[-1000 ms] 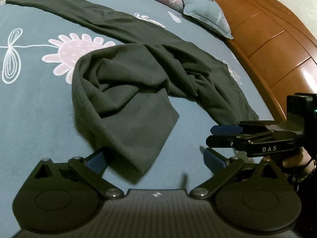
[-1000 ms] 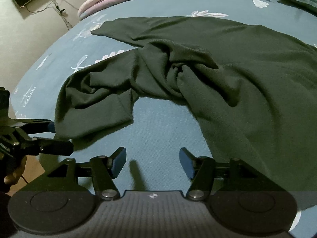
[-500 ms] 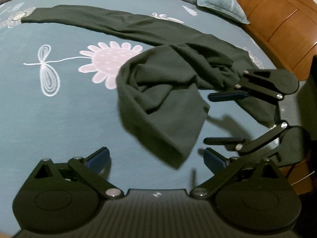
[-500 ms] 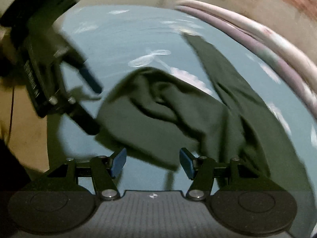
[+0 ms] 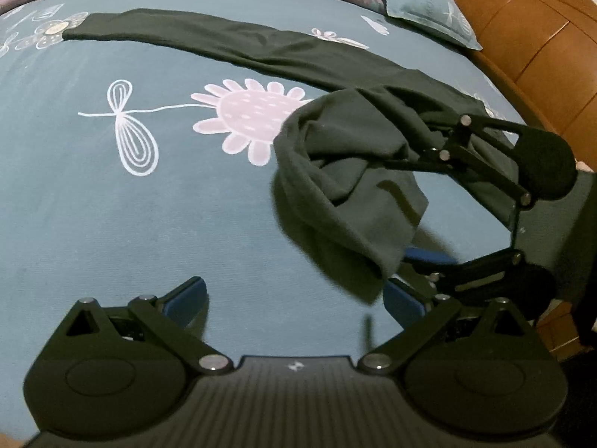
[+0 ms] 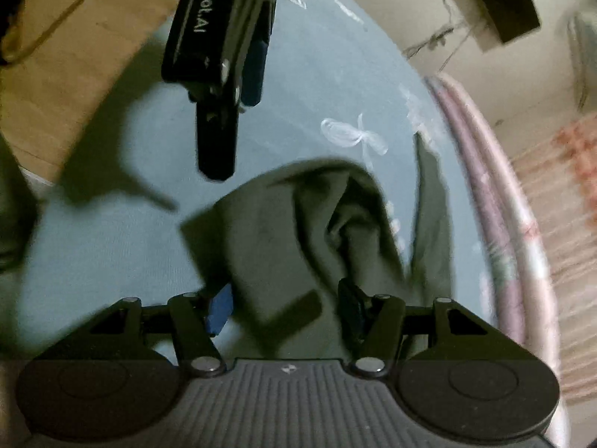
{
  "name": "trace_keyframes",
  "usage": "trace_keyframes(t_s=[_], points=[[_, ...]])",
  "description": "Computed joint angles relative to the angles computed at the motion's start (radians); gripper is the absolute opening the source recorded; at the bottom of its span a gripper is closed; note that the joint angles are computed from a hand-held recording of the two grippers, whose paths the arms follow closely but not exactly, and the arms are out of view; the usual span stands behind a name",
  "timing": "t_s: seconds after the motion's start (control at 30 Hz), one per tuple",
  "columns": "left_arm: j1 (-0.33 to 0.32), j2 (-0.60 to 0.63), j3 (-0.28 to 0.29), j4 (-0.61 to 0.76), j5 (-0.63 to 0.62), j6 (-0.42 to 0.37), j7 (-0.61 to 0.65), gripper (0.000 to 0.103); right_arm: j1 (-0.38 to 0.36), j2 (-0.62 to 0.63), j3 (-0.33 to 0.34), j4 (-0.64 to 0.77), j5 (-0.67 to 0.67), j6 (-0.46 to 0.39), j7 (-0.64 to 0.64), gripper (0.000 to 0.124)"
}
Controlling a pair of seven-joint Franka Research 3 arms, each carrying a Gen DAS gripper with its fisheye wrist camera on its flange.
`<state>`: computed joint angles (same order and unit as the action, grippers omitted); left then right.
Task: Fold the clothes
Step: 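Grasp the bunched leg fabric with the right gripper and lift it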
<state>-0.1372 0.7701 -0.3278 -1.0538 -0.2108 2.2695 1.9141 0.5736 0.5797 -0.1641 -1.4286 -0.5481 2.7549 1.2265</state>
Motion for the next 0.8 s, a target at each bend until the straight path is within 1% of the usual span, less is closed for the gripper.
trace_keyframes(t_s=[0.13,0.2,0.3,0.37,0.4,0.43,0.47,0.53,0.6,0.7,0.8], points=[[0.009,0.003,-0.006,0.002,-0.01,-0.004,0.013,0.1,0.017,-0.006,-0.028,-0.024,-0.041,0.032,0.022,0.064],[0.015,0.001,-0.008,-0.007,-0.019,0.0,0.015,0.1,0.015,-0.007,-0.027,-0.028,-0.058,0.042,0.0,0.064],[0.016,0.0,-0.008,-0.017,-0.025,0.008,0.008,0.1,-0.007,0.025,0.008,0.039,-0.03,-0.002,-0.086,0.063],[0.022,-0.008,-0.014,-0.033,-0.035,0.019,0.012,0.1,-0.019,0.053,0.023,0.082,0.005,-0.019,-0.114,0.061],[0.027,-0.016,-0.019,-0.049,-0.042,0.028,0.016,0.1,-0.031,0.06,0.039,0.092,0.032,-0.024,-0.138,0.049],[0.032,-0.025,-0.023,-0.065,-0.05,0.037,0.021,0.1,-0.041,0.055,0.058,0.084,0.065,-0.034,-0.158,0.029],[0.037,-0.033,-0.027,-0.081,-0.058,0.045,0.024,0.1,-0.048,0.054,0.073,0.086,0.106,-0.057,-0.169,0.02],[0.044,-0.049,-0.029,-0.11,-0.07,0.059,0.026,0.1,-0.004,0.044,0.023,0.053,0.084,-0.031,-0.086,0.017],[0.044,-0.058,-0.024,-0.126,-0.071,0.068,0.017,0.1,0.017,0.049,0.003,0.063,0.075,-0.046,-0.04,0.016],[0.047,-0.07,-0.022,-0.145,-0.071,0.085,0.013,0.1,-0.033,0.089,0.067,0.179,0.193,-0.171,-0.044,0.015],[0.056,-0.087,-0.026,-0.17,-0.076,0.107,0.027,0.1,-0.087,0.149,0.125,0.342,0.339,-0.318,-0.027,0.013]])
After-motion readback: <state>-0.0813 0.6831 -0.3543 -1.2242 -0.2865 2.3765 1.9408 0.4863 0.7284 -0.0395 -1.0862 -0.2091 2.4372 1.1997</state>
